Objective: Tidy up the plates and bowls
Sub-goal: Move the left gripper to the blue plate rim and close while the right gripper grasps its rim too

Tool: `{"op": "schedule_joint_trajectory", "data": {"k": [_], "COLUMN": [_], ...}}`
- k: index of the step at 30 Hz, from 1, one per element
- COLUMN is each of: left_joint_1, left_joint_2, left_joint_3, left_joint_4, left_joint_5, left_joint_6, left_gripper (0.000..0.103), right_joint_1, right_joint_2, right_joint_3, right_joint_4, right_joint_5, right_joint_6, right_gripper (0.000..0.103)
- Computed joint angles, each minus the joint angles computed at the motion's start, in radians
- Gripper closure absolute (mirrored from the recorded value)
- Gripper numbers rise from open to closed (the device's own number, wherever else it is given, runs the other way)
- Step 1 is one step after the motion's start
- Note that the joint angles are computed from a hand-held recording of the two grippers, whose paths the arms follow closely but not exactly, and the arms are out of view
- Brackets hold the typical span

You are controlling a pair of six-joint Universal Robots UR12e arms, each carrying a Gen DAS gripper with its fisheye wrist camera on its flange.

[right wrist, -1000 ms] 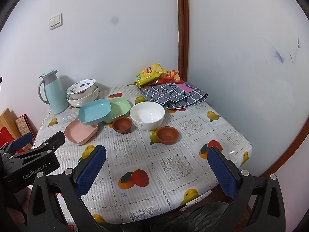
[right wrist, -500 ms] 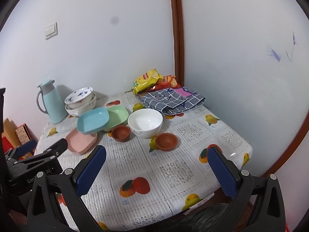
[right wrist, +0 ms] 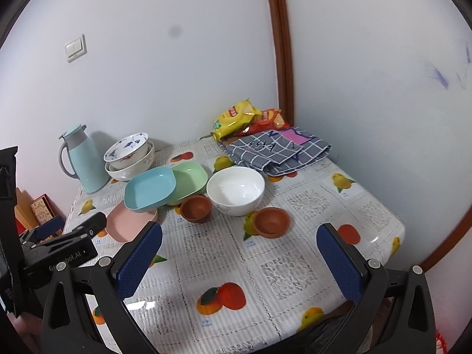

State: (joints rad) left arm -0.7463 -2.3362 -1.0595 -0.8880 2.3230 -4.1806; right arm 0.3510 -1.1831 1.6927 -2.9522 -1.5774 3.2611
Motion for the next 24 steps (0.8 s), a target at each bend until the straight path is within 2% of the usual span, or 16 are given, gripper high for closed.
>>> {"op": "schedule_joint_trajectory", "data": {"k": [13, 24], "left_joint_1": [0.060, 0.093], "left_joint_2": [0.039, 0.023], "left_joint_3": [-0.069, -0.027], "left_joint_4": [-0.070, -0.136], "left_joint_5": [-0.045, 0.003], "left_joint_6": [-0.123, -0.138], "left_gripper": [0.000, 0.000], "right_joint_1": [0.024, 0.025], "right_joint_2": [0.117, 0.204], "right_joint_3": [-0.166, -0.304], "right_joint_4": [0.121, 0.188], "right_joint_5": [0.076, 0.132], "right_joint_6": [-0.066, -0.101], "right_gripper": [0.000, 0.000]}}
